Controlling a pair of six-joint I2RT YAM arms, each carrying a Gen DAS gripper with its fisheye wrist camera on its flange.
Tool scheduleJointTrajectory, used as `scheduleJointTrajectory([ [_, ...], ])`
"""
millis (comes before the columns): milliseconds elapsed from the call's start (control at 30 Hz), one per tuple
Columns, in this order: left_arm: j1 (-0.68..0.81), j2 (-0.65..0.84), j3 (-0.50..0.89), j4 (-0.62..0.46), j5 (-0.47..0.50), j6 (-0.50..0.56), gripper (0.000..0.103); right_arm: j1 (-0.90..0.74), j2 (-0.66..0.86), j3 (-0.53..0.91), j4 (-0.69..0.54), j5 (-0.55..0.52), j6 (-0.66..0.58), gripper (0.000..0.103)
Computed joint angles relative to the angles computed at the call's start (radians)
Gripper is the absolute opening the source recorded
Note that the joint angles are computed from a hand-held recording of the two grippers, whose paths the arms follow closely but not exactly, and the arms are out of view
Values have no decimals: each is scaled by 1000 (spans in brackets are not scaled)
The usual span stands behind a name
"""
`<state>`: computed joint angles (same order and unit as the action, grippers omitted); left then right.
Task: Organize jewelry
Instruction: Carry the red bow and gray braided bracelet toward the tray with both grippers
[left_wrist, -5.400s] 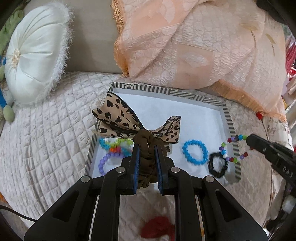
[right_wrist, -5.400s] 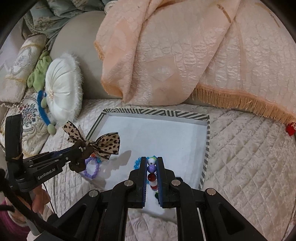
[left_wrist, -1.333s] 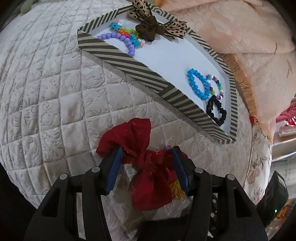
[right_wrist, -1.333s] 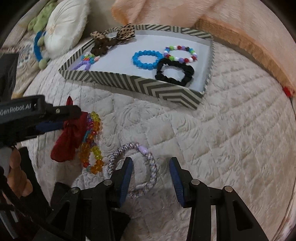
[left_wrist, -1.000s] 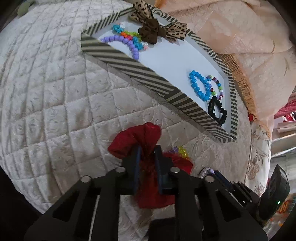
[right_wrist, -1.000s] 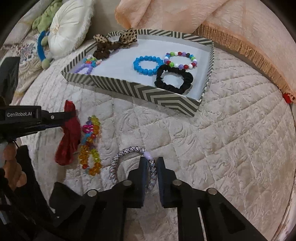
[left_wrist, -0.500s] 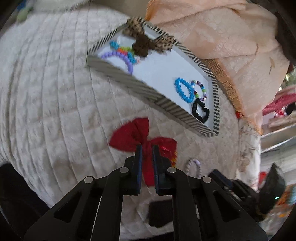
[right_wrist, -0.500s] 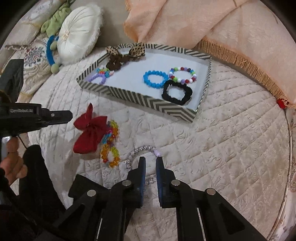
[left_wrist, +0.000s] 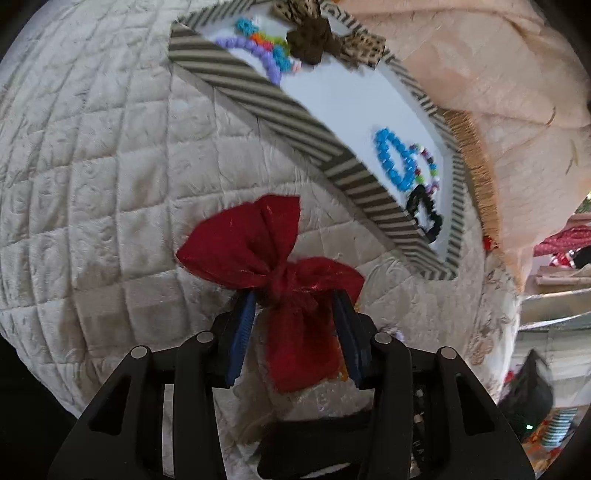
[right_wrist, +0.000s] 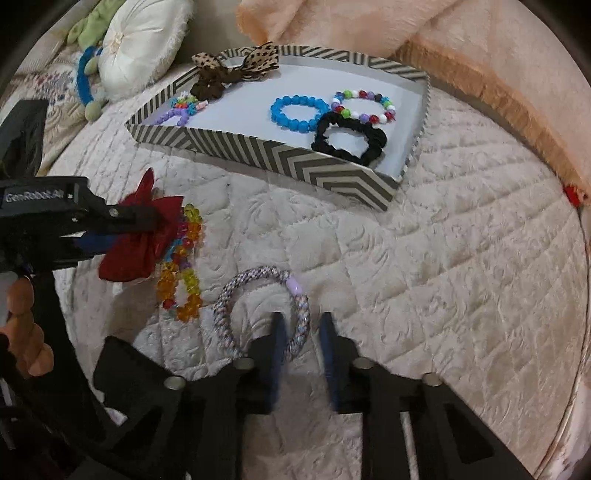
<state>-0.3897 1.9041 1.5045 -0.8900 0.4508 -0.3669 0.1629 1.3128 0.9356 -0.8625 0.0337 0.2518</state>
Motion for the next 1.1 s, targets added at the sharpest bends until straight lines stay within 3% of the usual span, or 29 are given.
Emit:
scheduleJointTrajectory([
  [33,-6,0,-3,10,-12,7,19,8,6,5,0,13,-9,8],
  [200,21,10,20,-20,11,62,13,22,-38,10,2,20,-7,7],
  [567,106,-80,95,-125,40,183,12,55,-142,123,-91,50,37,6],
  [1100,49,-125,127,-68,-142,319,13,58,-68,233,-83,56,36,6],
])
